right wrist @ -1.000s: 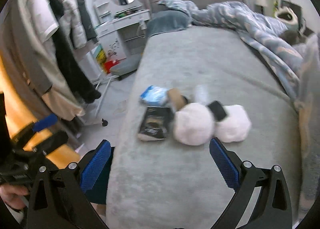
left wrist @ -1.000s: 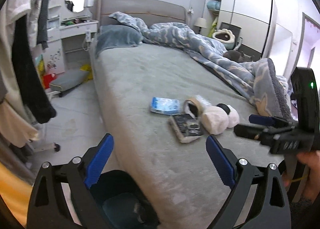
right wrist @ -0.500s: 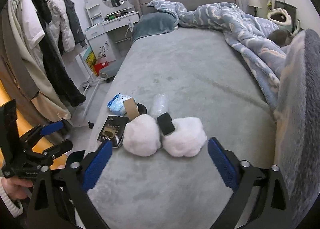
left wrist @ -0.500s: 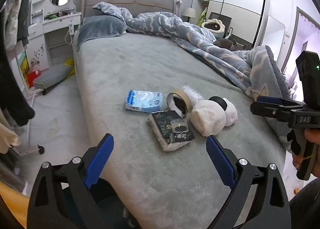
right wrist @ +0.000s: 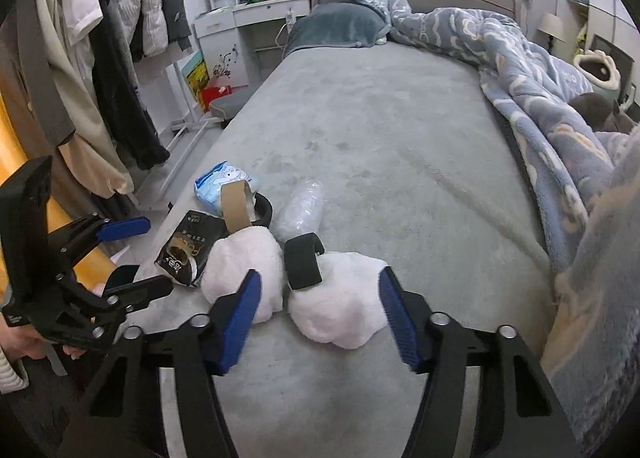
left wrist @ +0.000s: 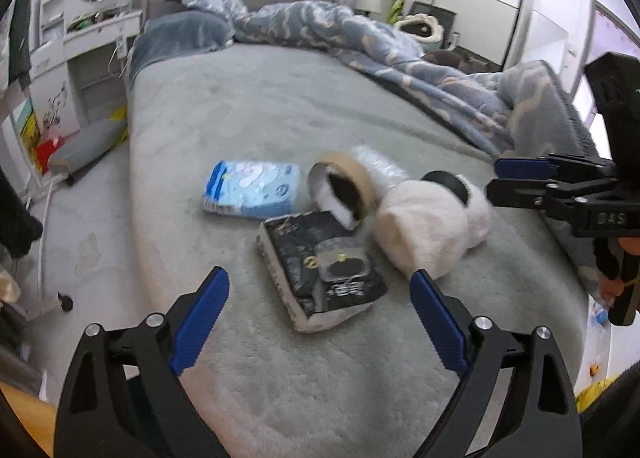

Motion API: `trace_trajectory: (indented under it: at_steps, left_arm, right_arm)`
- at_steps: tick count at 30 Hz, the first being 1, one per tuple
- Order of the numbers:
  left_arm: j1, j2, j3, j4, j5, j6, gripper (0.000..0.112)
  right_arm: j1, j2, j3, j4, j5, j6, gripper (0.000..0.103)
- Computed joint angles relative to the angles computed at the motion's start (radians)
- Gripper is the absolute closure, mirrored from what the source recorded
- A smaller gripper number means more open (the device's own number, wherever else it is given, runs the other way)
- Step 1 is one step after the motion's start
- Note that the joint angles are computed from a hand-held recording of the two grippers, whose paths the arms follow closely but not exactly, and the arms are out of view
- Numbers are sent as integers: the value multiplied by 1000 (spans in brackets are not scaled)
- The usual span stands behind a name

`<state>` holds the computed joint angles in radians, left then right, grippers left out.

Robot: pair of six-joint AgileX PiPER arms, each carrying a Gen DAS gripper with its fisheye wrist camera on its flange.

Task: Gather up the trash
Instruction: 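Grasp the black snack packet with the left gripper while the right grasps a black strap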

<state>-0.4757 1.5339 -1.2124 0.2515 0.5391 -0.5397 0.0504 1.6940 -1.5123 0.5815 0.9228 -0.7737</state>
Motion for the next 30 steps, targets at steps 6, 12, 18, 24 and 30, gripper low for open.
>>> trace_trajectory:
  at_steps: [6,12,18,24,30]
  left_arm:
    - [30,44,-32,-66,7,25,23]
    - [39,78,-55,-67,15,21,26]
    - [27,109,-81,-53,18,23,31]
    - [32,135,-100,-99,27,62,35]
    - [65,106,-81,-173,1,112,55]
  right_arm:
    - [40,34,-48,-57,13,-2,59]
    - [60,50,-64,-84,9,4,67]
    - [102,62,-71,-162,-18,34,69]
    - [122,87,-83,-192,-21,53,81]
    - [74,99,-113,-89,23,43,83]
